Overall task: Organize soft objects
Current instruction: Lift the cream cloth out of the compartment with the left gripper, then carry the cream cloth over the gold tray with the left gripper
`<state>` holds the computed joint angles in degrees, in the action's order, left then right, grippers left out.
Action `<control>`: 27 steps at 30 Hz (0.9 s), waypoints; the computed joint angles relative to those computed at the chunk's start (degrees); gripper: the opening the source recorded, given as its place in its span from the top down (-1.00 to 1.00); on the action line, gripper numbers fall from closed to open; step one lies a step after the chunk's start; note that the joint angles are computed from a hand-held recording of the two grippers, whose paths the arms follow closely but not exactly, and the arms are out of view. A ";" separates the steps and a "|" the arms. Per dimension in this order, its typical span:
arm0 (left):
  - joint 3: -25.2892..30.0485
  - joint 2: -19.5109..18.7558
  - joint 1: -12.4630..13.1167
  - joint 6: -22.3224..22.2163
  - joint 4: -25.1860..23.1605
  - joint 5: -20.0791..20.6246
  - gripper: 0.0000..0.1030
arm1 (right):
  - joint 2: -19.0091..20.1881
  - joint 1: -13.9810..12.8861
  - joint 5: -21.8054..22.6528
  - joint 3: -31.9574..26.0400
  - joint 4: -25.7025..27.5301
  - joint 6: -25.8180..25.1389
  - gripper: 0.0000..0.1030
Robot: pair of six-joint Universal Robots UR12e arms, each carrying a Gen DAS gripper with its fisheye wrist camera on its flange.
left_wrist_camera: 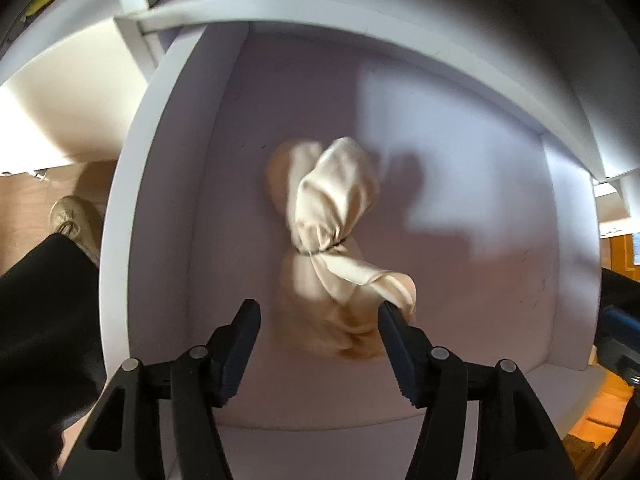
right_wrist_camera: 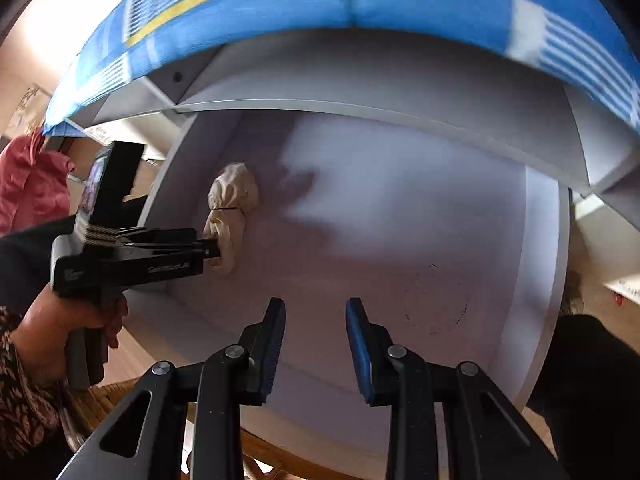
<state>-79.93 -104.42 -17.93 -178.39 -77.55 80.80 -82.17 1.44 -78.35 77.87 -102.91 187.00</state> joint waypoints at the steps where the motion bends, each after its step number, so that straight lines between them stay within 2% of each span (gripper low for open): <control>1: -0.06 0.08 0.04 -0.07 0.15 -0.60 -0.21 | 0.06 -0.20 0.28 0.01 0.16 0.28 0.40; 5: 0.07 -0.39 0.18 -1.73 0.44 -1.89 -0.25 | 0.11 -0.27 -0.10 -0.06 1.18 1.04 0.40; 9: 0.28 -1.04 0.80 -4.71 0.28 -5.07 -0.24 | 0.16 -0.12 -0.56 -0.04 1.55 1.16 0.40; 11: 0.48 -1.27 0.59 -4.58 0.20 -4.46 -0.11 | 0.00 -0.27 -0.97 0.20 1.80 1.37 0.40; 12: 0.80 -1.48 0.37 -3.84 -0.26 -3.87 0.24 | 0.18 -0.16 -1.79 0.12 2.16 1.61 0.40; 13: 1.36 -1.85 -0.10 -2.35 -1.56 -2.33 0.33 | 0.38 0.09 -3.14 0.05 2.76 1.98 0.40; 20: 2.08 -1.52 -0.57 2.66 -2.73 -1.12 0.43 | 2.41 0.11 -6.26 -0.83 8.07 4.60 0.40; 27: 3.00 -0.04 -0.04 6.99 -3.72 -2.16 0.43 | 2.94 -0.34 -5.71 -1.04 11.06 6.55 0.40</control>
<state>-76.93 -104.46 -17.97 -171.40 -81.27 78.63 -79.23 1.10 -84.06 76.83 -91.85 193.55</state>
